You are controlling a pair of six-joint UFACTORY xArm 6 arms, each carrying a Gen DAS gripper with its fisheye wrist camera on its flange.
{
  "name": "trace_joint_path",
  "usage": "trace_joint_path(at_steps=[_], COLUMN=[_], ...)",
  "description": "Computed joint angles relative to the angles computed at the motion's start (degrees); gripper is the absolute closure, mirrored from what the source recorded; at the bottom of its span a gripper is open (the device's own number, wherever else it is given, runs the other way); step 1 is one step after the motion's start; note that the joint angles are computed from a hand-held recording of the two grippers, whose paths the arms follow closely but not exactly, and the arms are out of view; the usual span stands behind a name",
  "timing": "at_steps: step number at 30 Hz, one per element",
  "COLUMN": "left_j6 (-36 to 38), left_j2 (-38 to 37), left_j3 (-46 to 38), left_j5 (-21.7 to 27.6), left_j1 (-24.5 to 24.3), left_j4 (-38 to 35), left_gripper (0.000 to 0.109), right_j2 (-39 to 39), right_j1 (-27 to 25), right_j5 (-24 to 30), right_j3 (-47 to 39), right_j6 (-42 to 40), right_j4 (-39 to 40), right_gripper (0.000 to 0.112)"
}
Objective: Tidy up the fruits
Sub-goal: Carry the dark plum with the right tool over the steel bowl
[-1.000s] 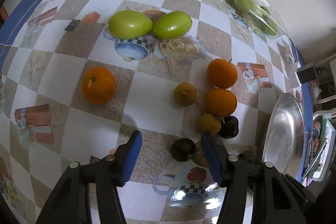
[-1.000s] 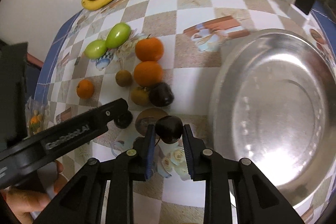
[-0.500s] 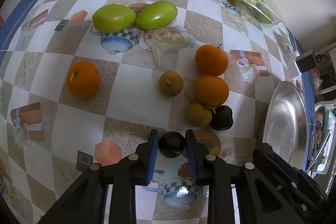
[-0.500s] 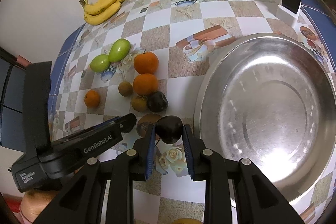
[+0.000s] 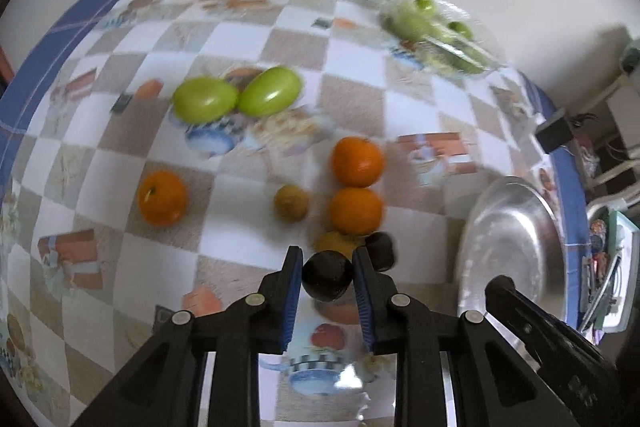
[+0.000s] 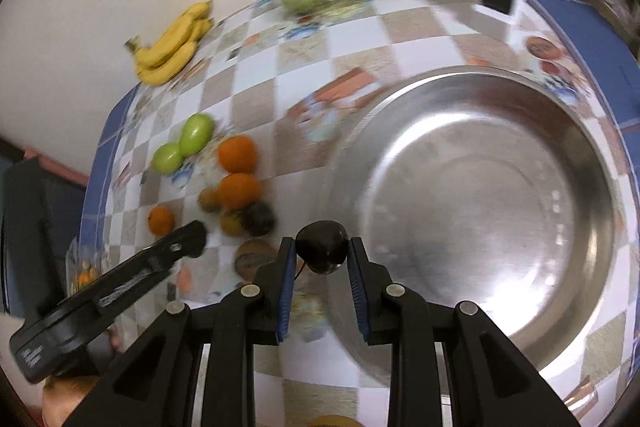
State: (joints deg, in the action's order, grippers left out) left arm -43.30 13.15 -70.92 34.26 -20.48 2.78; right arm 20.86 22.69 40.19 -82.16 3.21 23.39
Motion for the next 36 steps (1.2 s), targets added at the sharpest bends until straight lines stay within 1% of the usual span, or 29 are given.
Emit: trace_joint_path(at_steps=[2, 5, 11, 18, 22, 27, 36], left_j6=[0.7, 3.7, 8.6, 13.4, 15.4, 15.6, 15.2], left_j2=[0.9, 2.7, 5.5, 11.0, 14.2, 16.4, 16.8], left_j3=[-1.4, -3.9, -8.1, -15.2, -18.6, -20.9, -21.4], left_j5=[-0.6, -1.6, -1.7, -0.1, 1.1, 3.3, 4.0], left_j1=[-0.9, -2.3, -5.5, -8.8, -9.9, -10.1, -10.1], left_j4=[0.2, -1.5, -3.1, -3.2, -3.4, -3.2, -2.2], left_gripper=[0.081, 0.081, 0.081, 0.081, 0.081, 0.081, 0.081], right_j2=[-0.5, -1.0, -2.3, -2.8, -2.7, -1.7, -1.2], right_j1=[-1.0, -2.2, -5.2, -8.2, -8.7, -8.8, -8.5], right_j5=[-0.5, -1.0, -2.1, -2.0, -1.9, -1.0, -0.8], right_j3=[0.8, 1.9, 4.4, 6.1, 6.7, 6.3, 5.7], right_j6=[2.4, 4.9, 9.4, 13.3, 14.3, 14.6, 15.7], right_j4=[-1.9, -3.9, -6.6, -9.2, -9.9, -10.1, -12.1], right_gripper=[0.085, 0.085, 0.085, 0.085, 0.085, 0.085, 0.085])
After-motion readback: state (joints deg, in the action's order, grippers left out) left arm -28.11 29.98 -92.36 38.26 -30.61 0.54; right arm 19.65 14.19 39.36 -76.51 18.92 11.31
